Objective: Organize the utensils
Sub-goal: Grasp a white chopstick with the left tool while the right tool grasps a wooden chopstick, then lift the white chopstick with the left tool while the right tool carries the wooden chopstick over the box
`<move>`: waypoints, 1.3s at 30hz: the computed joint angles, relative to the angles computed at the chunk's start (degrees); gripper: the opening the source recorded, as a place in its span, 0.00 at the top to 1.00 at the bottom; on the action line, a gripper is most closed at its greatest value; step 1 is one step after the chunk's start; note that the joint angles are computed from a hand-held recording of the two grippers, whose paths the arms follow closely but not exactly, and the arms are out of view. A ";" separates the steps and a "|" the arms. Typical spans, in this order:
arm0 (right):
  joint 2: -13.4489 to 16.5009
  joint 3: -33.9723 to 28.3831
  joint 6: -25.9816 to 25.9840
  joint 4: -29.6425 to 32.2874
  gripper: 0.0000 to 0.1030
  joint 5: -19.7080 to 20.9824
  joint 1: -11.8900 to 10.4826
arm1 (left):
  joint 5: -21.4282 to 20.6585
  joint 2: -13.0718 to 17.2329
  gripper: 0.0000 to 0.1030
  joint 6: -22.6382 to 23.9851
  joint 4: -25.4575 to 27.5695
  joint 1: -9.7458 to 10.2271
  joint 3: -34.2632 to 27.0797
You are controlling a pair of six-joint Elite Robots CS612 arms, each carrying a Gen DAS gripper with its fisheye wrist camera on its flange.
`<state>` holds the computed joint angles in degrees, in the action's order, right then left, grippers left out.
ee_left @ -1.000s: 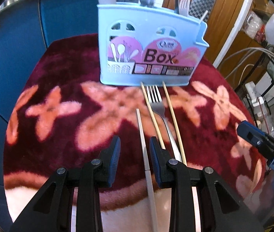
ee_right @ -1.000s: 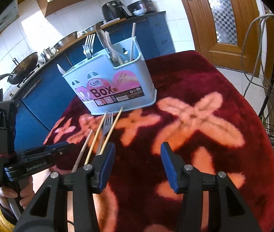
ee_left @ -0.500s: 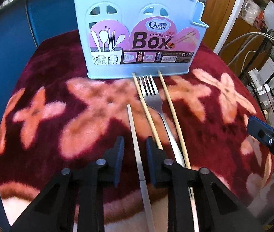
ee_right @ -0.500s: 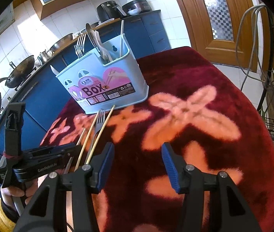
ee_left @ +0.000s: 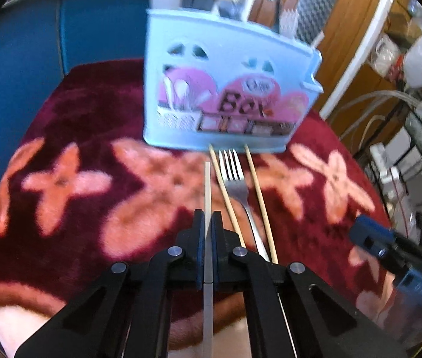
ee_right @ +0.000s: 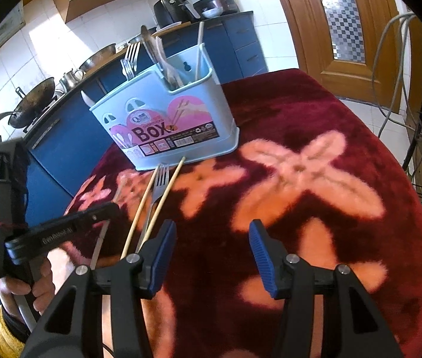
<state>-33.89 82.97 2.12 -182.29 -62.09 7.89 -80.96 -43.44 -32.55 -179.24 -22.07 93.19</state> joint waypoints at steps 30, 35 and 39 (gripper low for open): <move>4.87 -14.67 -6.57 19.44 0.84 -9.14 6.24 | 5.25 1.12 0.98 -7.29 -17.18 2.58 2.98; 5.39 -16.23 -5.95 21.62 0.85 -8.30 6.08 | 4.68 1.05 0.98 -6.84 -17.83 2.65 3.25; 6.27 -18.38 -5.59 24.41 0.85 -7.67 5.96 | 4.54 0.99 0.98 -6.45 -17.94 2.50 3.19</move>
<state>-27.62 64.59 -3.48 -157.87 -69.77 13.84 -76.42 -42.45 -39.00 -197.18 -19.57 96.38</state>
